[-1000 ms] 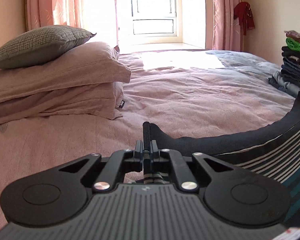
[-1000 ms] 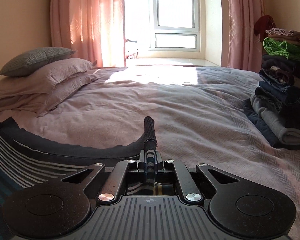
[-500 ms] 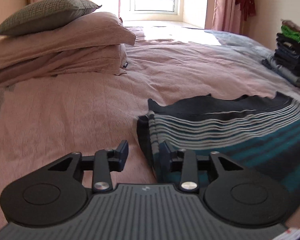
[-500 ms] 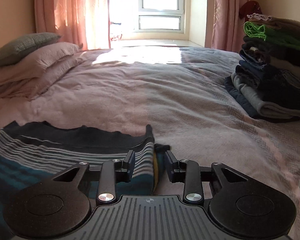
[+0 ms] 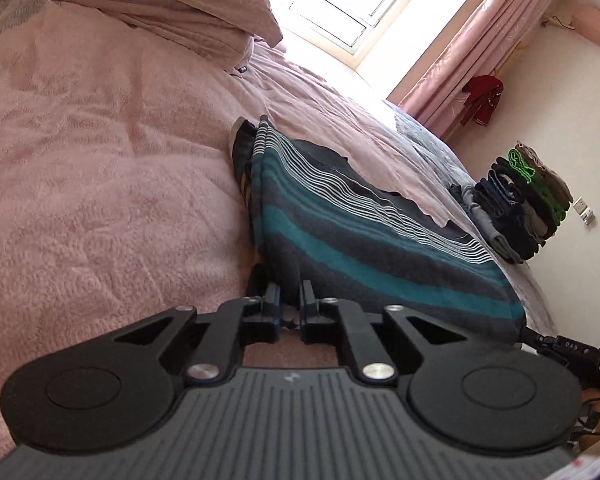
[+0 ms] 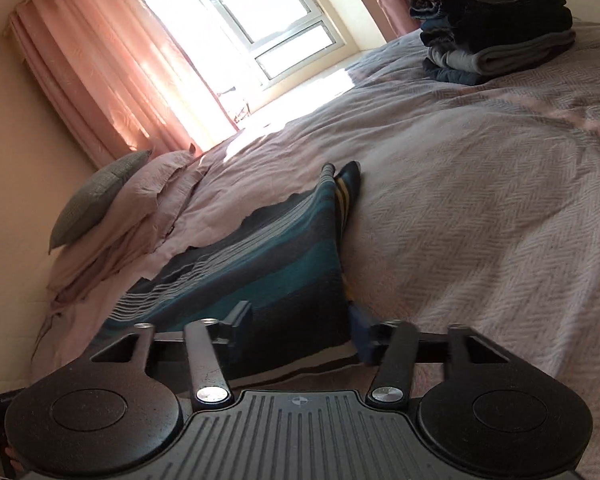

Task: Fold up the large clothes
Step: 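Pinch the folded edge with both grippers to square it, then release, then withdraw both open grippers from the folded sweater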

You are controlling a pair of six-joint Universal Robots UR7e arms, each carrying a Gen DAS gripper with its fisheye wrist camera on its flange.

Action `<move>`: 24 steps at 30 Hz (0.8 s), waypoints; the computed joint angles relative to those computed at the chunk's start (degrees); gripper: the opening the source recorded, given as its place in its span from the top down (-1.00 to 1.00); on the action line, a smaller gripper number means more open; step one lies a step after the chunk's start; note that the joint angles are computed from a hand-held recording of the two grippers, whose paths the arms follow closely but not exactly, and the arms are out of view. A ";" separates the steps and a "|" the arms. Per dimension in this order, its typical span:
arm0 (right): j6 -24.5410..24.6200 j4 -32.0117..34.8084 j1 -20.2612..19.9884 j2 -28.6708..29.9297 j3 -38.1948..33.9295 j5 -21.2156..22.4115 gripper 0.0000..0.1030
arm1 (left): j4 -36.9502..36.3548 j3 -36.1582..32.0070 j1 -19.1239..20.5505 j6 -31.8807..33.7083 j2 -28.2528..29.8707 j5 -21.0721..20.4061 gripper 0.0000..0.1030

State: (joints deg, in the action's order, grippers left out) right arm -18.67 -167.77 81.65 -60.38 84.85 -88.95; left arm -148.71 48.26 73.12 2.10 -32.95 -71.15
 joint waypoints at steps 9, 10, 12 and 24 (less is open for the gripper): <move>-8.83 -0.56 1.23 -13.19 11.60 -19.35 0.58 | -3.40 3.88 -3.28 9.91 -0.48 14.89 0.63; -12.86 -5.45 2.02 -14.64 13.88 -21.44 0.26 | -4.99 3.81 -3.90 10.81 -0.39 16.69 0.64; -19.26 -13.76 2.55 -17.23 18.22 -19.26 0.22 | -8.36 1.97 -5.02 13.46 0.80 19.99 0.65; -20.70 -7.34 -4.74 -29.46 31.01 -11.57 0.22 | -0.17 -7.91 -4.11 11.18 8.52 19.48 0.51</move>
